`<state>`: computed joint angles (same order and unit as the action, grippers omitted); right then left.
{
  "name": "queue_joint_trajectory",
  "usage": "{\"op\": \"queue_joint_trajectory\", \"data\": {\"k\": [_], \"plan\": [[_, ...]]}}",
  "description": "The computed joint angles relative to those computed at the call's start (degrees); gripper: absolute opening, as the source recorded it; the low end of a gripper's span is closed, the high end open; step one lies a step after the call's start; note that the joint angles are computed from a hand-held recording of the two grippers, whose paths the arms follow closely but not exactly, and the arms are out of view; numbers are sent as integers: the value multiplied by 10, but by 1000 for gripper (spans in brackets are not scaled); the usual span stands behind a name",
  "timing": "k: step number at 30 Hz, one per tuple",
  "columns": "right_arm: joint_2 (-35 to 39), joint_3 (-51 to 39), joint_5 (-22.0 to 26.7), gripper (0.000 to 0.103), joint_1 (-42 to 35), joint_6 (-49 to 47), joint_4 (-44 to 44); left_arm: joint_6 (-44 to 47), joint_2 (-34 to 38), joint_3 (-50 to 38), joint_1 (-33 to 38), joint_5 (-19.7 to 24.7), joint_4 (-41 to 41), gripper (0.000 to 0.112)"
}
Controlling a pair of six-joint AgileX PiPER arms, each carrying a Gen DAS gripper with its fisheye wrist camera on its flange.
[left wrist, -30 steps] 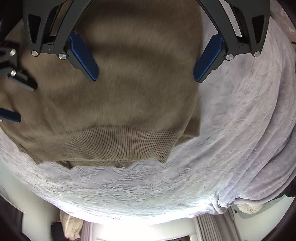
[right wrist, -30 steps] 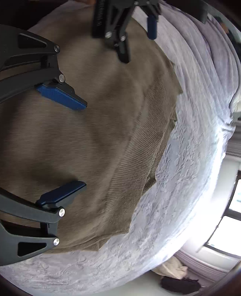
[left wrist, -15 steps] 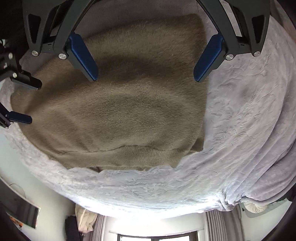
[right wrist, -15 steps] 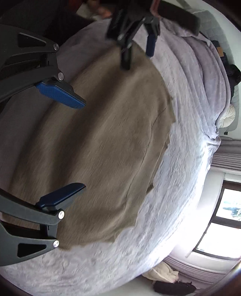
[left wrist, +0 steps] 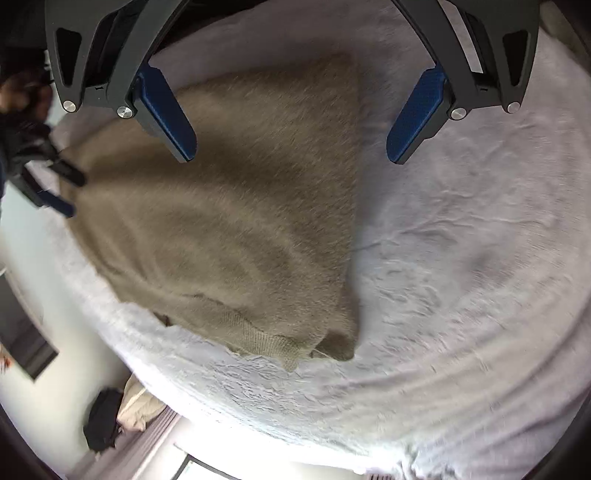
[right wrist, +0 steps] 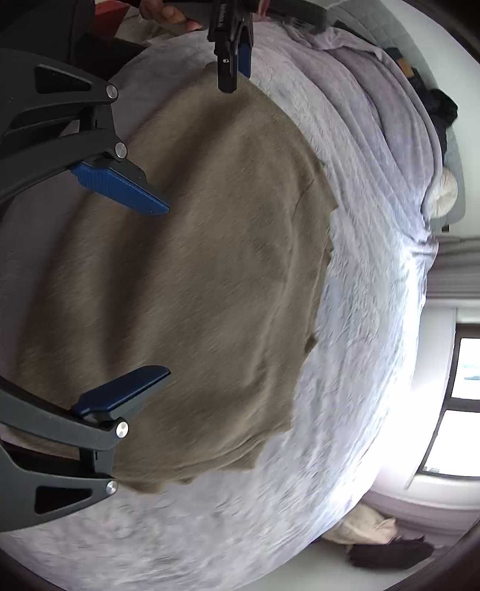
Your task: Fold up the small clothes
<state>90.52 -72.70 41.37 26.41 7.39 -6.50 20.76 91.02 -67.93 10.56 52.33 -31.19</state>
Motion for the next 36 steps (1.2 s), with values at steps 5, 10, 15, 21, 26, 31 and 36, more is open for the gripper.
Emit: {"op": "queue_joint_trajectory", "data": {"k": [5, 10, 15, 21, 26, 31, 36], "plan": [[54, -53, 13, 86, 37, 29, -29, -5, 75, -57, -1, 18, -39, 103], [75, -60, 5, 86, 24, -8, 18, -21, 134, -122, -17, 29, -32, 103], [93, -90, 19, 86, 18, -2, 18, -79, 170, -190, -57, 38, 25, 102], [113, -134, 32, 86, 7, -3, 8, -52, 155, -180, -54, 30, 13, 50], [204, -246, 97, 86, 3, -24, 21, -31, 162, -186, -24, 53, -35, 43], [281, -351, 145, 89, 17, 3, -17, -36, 178, -187, -26, 52, -43, 63], [347, -495, 223, 89, 6, 61, -37, -39, 177, -188, -48, 41, -32, 84]]}}
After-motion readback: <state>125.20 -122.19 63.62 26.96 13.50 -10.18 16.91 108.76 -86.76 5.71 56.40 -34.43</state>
